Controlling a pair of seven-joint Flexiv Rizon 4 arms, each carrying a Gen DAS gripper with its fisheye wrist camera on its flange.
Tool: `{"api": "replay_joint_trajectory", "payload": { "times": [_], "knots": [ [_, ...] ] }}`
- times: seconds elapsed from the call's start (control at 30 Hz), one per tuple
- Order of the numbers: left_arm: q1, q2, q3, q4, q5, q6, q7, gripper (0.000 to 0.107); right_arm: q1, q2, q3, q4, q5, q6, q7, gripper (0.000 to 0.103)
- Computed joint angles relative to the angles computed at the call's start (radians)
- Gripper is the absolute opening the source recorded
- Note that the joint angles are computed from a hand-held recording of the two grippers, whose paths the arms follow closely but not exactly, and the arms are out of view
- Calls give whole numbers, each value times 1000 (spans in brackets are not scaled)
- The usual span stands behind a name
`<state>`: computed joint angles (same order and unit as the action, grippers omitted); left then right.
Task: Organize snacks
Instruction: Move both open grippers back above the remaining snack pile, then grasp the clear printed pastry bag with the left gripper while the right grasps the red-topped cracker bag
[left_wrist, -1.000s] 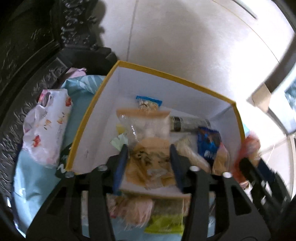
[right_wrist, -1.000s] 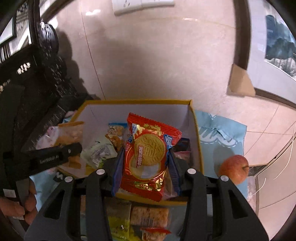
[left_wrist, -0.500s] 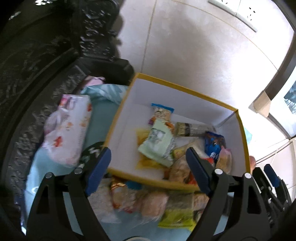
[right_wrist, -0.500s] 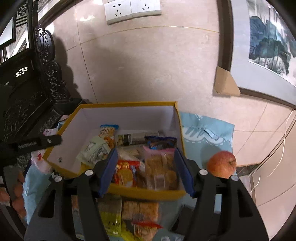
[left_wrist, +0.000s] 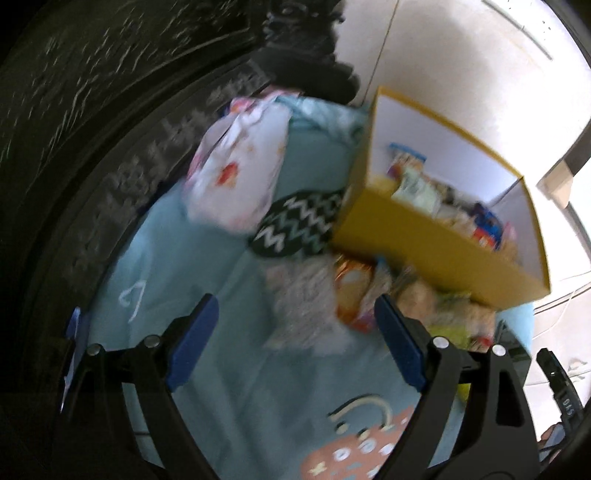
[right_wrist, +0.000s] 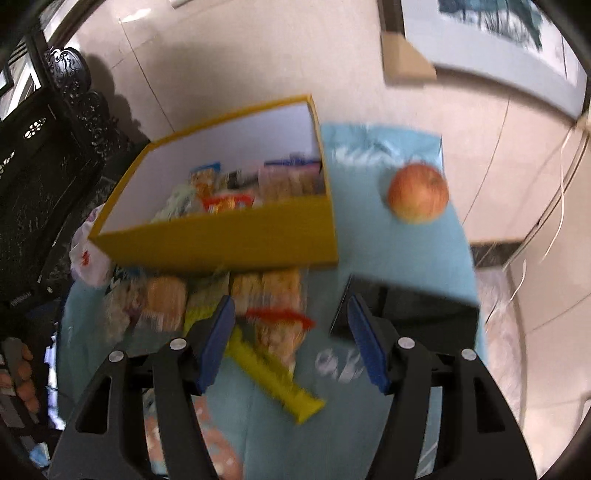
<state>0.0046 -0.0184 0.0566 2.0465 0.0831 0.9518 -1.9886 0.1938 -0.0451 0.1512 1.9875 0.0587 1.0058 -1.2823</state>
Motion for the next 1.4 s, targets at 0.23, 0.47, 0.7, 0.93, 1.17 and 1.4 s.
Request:
{"api": "replay_joint_trajectory", "payload": {
  "times": [0.23, 0.47, 0.7, 0.93, 1.17, 1.4],
  "knots": [
    [10, -12, 7, 38, -25, -24, 9, 88, 10, 36, 11, 0, 97, -82, -28, 64],
    [14, -96, -5, 11, -139, -22, 67, 88, 12, 56, 3, 18, 111, -107, -47, 64],
    [-1, -209, -7, -59, -170, -78, 90, 69, 2, 31, -9, 30, 52, -94, -14, 64],
    [-35, -256, 20, -96, -67, -96, 53, 57, 2, -57, -1, -40, 91, -137, -60, 64],
    [-26, -249, 17, -69, -85, -53, 100, 56, 21, -160, 19, -92, 74, -139, -104, 64],
    [-49, -251, 25, -86, -29, -67, 62, 56, 29, -230, 17, -121, 5, -130, -69, 52]
  ]
}}
